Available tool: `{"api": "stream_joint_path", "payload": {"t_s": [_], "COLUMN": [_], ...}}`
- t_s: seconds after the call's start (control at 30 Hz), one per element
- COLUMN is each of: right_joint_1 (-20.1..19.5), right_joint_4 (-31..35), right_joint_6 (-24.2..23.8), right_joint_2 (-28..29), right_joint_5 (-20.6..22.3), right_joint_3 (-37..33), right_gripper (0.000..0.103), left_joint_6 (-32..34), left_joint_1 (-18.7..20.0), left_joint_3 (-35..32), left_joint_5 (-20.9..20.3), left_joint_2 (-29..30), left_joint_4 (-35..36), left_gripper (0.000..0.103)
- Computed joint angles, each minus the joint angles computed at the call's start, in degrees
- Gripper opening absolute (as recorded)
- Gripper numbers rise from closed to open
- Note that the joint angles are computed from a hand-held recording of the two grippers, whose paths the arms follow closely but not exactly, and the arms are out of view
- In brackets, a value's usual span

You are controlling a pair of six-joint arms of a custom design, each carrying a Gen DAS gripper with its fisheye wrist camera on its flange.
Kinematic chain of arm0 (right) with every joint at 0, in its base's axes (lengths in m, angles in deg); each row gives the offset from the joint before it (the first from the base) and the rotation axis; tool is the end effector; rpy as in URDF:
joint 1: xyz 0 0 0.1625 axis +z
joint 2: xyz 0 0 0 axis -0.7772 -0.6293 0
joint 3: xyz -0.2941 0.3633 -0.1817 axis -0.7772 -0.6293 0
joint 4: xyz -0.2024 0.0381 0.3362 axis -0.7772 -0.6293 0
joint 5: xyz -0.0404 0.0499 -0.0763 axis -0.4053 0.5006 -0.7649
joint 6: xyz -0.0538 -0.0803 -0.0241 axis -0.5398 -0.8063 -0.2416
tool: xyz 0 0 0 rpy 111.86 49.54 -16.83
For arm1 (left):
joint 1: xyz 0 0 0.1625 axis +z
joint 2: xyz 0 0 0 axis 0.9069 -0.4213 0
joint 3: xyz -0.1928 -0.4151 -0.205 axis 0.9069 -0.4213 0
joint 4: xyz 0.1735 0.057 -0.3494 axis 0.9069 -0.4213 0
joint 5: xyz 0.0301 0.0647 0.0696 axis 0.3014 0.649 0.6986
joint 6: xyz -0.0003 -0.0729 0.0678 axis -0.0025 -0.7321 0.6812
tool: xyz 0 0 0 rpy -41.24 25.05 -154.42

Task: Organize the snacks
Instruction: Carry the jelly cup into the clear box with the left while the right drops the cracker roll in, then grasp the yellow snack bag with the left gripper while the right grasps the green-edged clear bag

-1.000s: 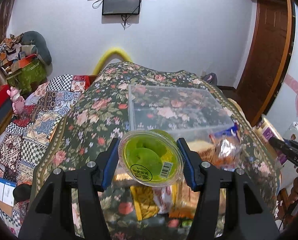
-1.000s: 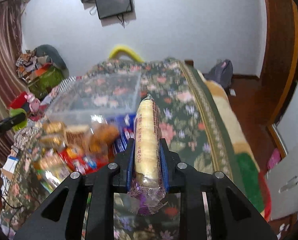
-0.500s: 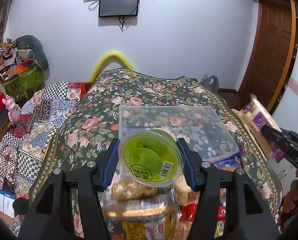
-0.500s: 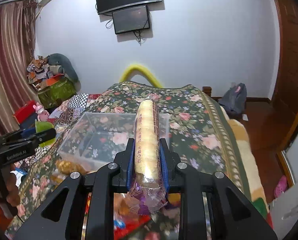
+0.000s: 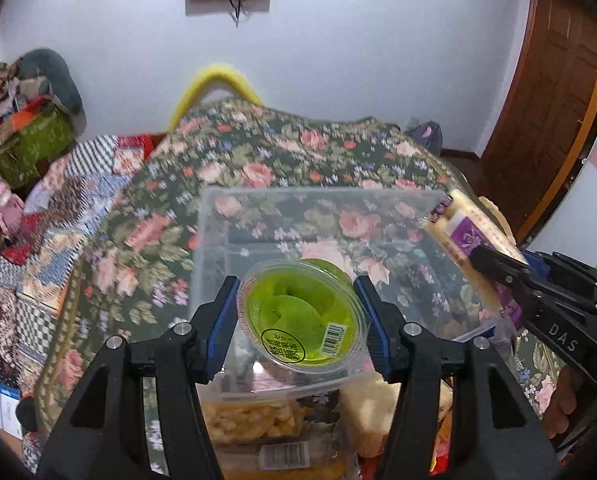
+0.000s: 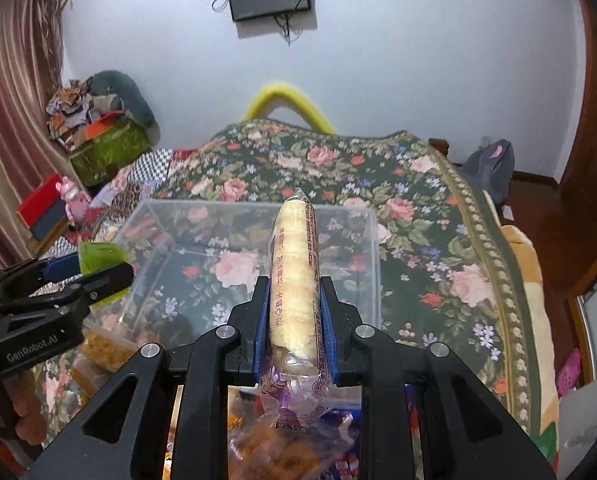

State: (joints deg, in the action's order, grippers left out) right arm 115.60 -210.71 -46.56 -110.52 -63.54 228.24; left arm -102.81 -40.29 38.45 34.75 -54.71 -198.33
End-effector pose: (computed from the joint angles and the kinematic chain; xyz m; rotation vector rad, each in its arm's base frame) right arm -0.0321 -0.3962 0.3642 0.8053 -2.4372 0.8108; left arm -0.3628 -0.4016 -0.0292 0.4112 2.3371 -0.8815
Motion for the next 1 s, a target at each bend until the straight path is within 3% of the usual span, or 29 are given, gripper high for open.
{"api": "stream_joint_path", "payload": {"t_s": [0.1,0.33,0.47,0.53,0.77,1.0], "right_joint_1": [1.05,1.91,1.84,1.3,-2.04,-7.93], "right_joint_4": [1.95,-0.88,-3.07,-2.68,1.98,11.0], "right_joint_6": [-1.15,-2.82,-3.99,-4.28,-6.61,-9.85], "right_joint_2": [0.71,2.47,2.46,1.44,-5.38,-13.56], "right_joint_5": [-2.06,-3.69,-3.56,-2.54,3.09,9.94], "right_joint_3": [-0.86,-0.17,0.66,1.1,2.86,3.76], "right_gripper": [0.021,0.022,0.027,0.036,0.044,0.059], "left_joint_6": [0.51,0.64,1.34,1.43,-0.38,-5.64], "left_joint_1": [1.01,2.31,1.21,0.29,-3.51,-8.15], "left_joint_3": [-0.84,-2.14,-1.59,-1.37,1.34,6.15], "left_joint_5": [-0.95,-2.26,-0.37,0.48,1.52,0.49], "left_joint_2": [0.82,1.89,2.02,1.72,-0.48,-3.84], "left_joint_4": [0.16,0.91,-0.14,0.44,2.25,4.97], "left_gripper": [0.057,0.057,0.058,0.058,0.059,0.071]}}
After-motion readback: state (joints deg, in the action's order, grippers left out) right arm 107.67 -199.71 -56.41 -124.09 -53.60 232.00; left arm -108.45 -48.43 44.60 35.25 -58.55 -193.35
